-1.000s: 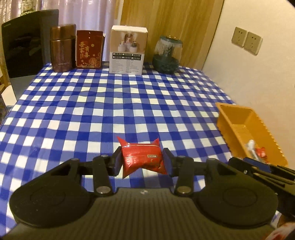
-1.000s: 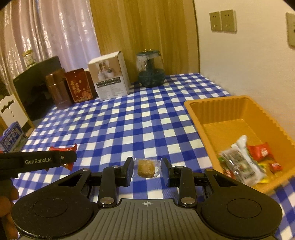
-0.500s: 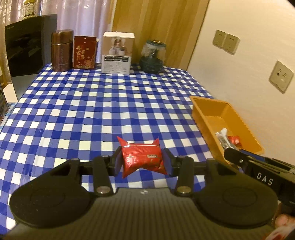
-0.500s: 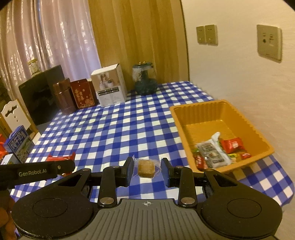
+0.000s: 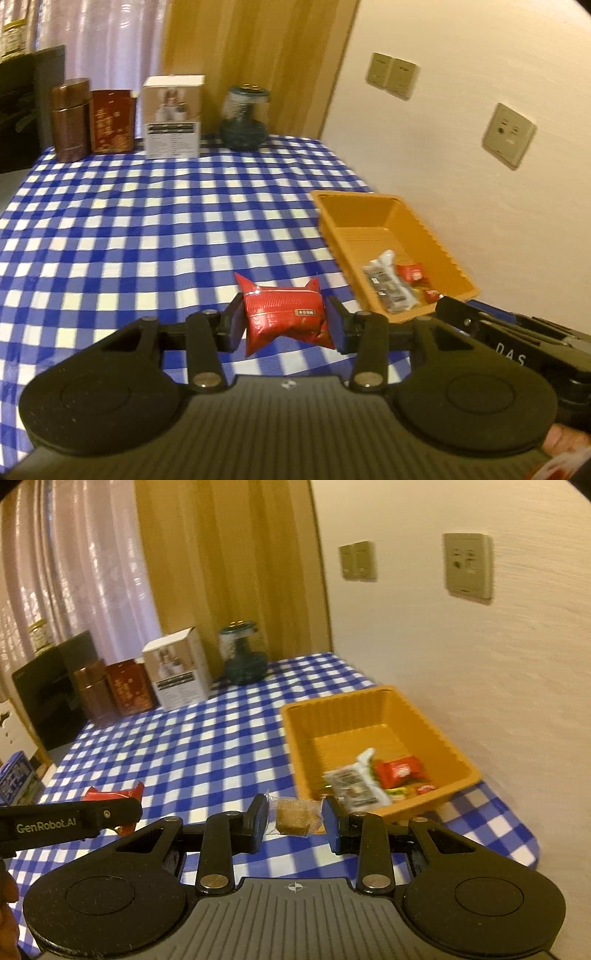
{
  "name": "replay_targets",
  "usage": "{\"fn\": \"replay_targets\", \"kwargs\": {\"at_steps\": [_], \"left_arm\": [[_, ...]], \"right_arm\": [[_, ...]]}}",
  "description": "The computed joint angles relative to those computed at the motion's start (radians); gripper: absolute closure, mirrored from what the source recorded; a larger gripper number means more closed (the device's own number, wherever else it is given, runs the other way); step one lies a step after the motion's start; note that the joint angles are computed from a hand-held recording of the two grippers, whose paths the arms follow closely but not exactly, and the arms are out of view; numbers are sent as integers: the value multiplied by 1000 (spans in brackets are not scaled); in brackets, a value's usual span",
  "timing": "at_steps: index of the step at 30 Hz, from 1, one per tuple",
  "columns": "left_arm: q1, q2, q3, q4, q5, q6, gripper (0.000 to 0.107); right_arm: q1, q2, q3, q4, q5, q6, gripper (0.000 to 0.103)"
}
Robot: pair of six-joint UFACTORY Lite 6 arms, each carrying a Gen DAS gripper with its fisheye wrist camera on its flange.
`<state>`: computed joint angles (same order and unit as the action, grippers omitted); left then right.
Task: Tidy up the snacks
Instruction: 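Carry the cake and red candy over the orange tray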
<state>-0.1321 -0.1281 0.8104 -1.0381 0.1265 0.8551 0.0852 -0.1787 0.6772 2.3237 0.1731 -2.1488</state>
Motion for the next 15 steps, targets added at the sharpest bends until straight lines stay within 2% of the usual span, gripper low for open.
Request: {"fn": "replay_targets", "kwargs": {"at_steps": [8,10,15], "left_arm": [[-133,112,123,298,-32,-332,66],[-163,141,155,389,-38,-429,66],[-215,222,238,487,-38,-534,66]], "right_arm": [[-168,15,10,-254,62,205,70],[-201,29,20,-281,76,220,70],[-266,74,57,-330,105,246,70]]}}
